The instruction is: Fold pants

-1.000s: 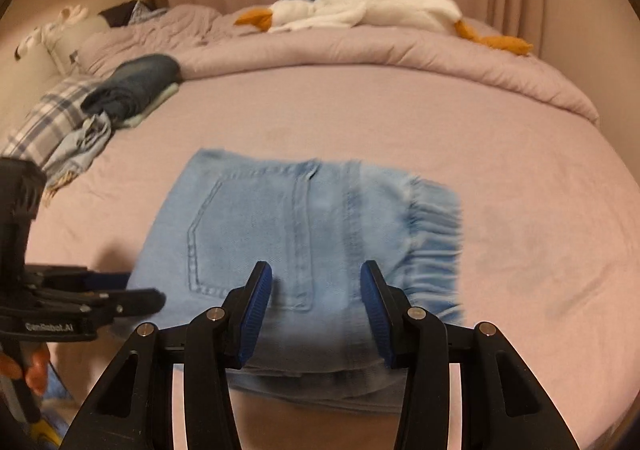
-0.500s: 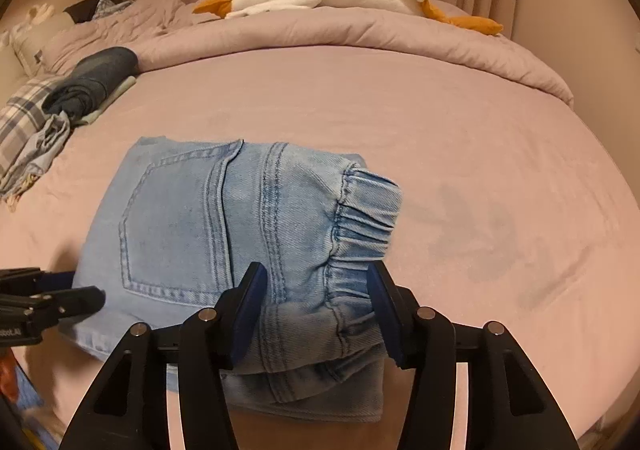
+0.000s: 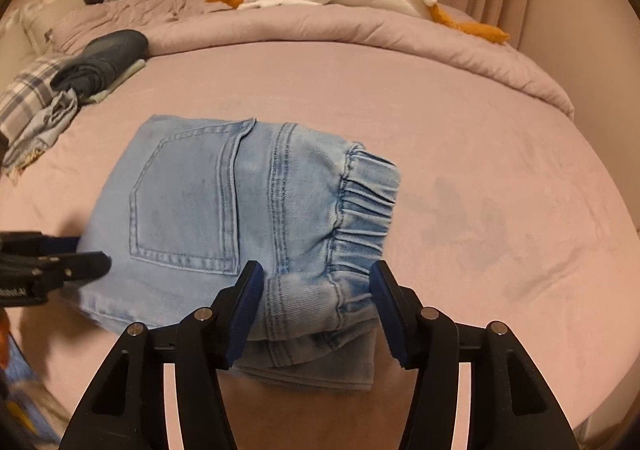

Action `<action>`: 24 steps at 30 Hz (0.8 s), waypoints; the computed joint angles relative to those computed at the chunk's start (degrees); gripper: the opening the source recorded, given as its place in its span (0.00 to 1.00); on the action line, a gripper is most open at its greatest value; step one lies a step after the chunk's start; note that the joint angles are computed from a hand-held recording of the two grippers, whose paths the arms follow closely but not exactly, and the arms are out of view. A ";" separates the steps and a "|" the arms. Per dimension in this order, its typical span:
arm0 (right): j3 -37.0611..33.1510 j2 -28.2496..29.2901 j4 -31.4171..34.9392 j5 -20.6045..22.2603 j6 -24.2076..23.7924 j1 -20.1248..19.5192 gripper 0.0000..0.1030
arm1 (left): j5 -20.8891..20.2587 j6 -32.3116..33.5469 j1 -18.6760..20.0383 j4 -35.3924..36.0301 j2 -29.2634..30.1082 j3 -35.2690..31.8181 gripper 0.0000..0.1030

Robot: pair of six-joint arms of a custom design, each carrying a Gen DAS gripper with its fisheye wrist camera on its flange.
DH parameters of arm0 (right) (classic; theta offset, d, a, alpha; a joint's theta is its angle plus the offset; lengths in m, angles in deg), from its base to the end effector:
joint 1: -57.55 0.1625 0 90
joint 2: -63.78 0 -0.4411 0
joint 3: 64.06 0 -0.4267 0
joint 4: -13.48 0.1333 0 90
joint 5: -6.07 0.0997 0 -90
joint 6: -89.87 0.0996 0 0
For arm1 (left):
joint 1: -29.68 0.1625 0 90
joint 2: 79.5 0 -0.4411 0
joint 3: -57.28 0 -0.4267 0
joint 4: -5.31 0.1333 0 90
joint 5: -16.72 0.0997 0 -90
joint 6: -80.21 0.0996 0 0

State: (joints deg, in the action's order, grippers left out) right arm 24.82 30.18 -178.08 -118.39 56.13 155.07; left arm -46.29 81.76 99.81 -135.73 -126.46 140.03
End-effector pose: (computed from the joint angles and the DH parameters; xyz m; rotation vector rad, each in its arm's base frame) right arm 0.1730 -0.7223 0.0712 0.5193 -2.2349 0.7867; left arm -0.0927 -0.7817 0.1759 0.4139 2.6522 -0.4571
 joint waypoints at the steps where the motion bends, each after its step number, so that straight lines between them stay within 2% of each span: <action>1: 0.03 -0.06 0.07 0.36 0.08 -0.11 0.55 | 0.47 0.05 -0.15 -0.04 0.00 0.02 0.51; 5: 1.36 -2.56 3.10 3.19 2.93 -0.56 0.55 | 1.86 0.53 -0.65 -1.32 -0.07 0.46 0.51; 6: 2.07 -3.55 3.70 4.90 3.95 -0.84 0.55 | 1.66 0.49 -0.52 -1.51 -0.02 0.35 0.51; 8: 3.54 -5.78 5.27 9.23 7.09 -1.83 0.55 | 0.58 -0.42 -0.14 -1.40 0.18 -0.28 0.59; 10: 4.53 -7.82 7.42 13.95 11.50 -3.39 0.55 | -0.86 -1.61 0.21 -1.21 0.36 -0.95 0.63; 13: 4.75 -9.83 11.73 18.99 18.33 -5.94 0.68 | -1.93 -1.87 0.36 -1.03 0.74 -1.78 0.63; 15: 4.99 -10.79 13.98 22.29 21.25 -7.46 0.68 | -1.65 -2.02 0.27 -0.73 1.00 -2.10 0.63; 19: 5.20 -11.29 16.34 23.73 25.41 -8.85 0.68 | -1.64 -2.29 0.39 0.11 1.63 -2.97 0.63; 22: 4.88 -11.31 18.22 26.55 27.68 -9.70 0.70 | -1.41 -2.28 0.46 0.63 2.24 -3.67 0.63; 24: 4.17 -10.74 19.17 26.07 27.95 -9.59 0.74 | -1.61 -2.26 0.55 0.58 2.33 -3.80 0.64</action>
State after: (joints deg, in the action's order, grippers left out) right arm 28.99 19.44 -158.91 -92.32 84.08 145.48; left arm -47.90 79.51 100.35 -135.15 -124.13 136.24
